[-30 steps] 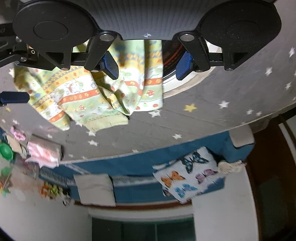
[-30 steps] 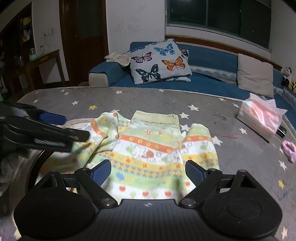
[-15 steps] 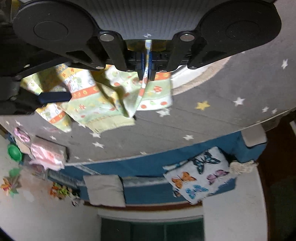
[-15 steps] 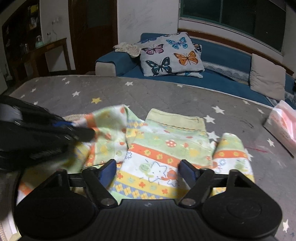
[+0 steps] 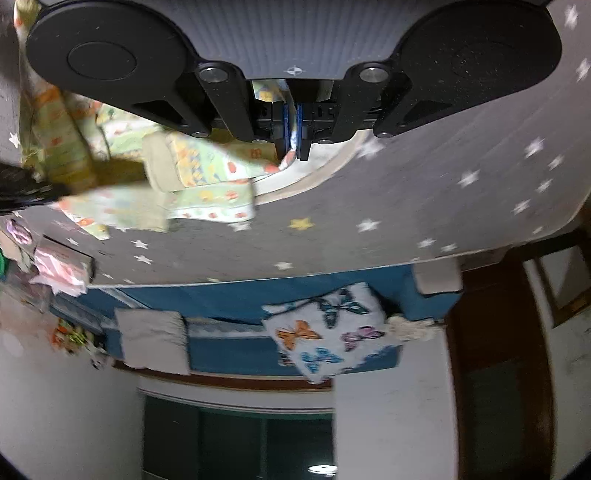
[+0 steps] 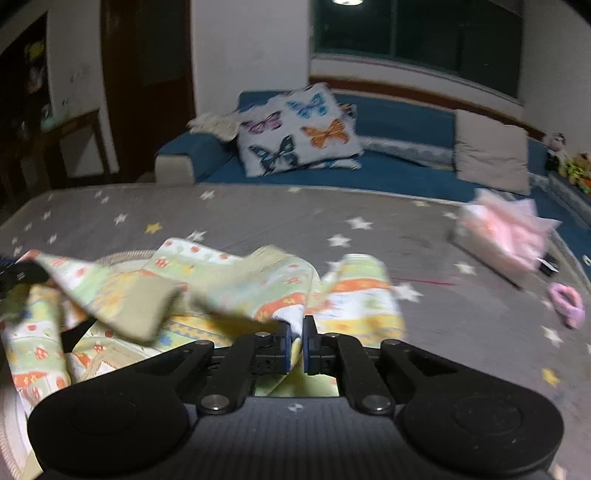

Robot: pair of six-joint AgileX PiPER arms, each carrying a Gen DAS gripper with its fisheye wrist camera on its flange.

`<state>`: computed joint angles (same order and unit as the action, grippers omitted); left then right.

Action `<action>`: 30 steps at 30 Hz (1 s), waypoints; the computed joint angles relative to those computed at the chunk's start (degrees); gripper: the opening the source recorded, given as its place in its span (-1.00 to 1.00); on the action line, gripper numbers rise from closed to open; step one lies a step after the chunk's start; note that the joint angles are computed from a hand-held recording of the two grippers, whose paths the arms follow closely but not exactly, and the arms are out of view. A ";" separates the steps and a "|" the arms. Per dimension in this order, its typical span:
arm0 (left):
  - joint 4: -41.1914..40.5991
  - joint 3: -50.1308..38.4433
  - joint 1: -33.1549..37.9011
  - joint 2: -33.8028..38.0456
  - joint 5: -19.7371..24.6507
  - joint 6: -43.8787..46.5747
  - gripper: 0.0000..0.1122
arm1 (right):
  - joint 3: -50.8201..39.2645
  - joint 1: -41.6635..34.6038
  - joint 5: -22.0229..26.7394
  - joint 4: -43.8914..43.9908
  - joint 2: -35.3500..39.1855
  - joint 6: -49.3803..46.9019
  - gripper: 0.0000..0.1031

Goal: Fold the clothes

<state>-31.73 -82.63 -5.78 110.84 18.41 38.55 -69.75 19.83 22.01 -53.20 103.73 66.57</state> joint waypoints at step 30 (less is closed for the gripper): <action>-24.02 40.02 17.47 -30.10 -1.97 29.10 -0.17 | 42.02 3.61 9.42 -12.62 -33.40 19.59 0.13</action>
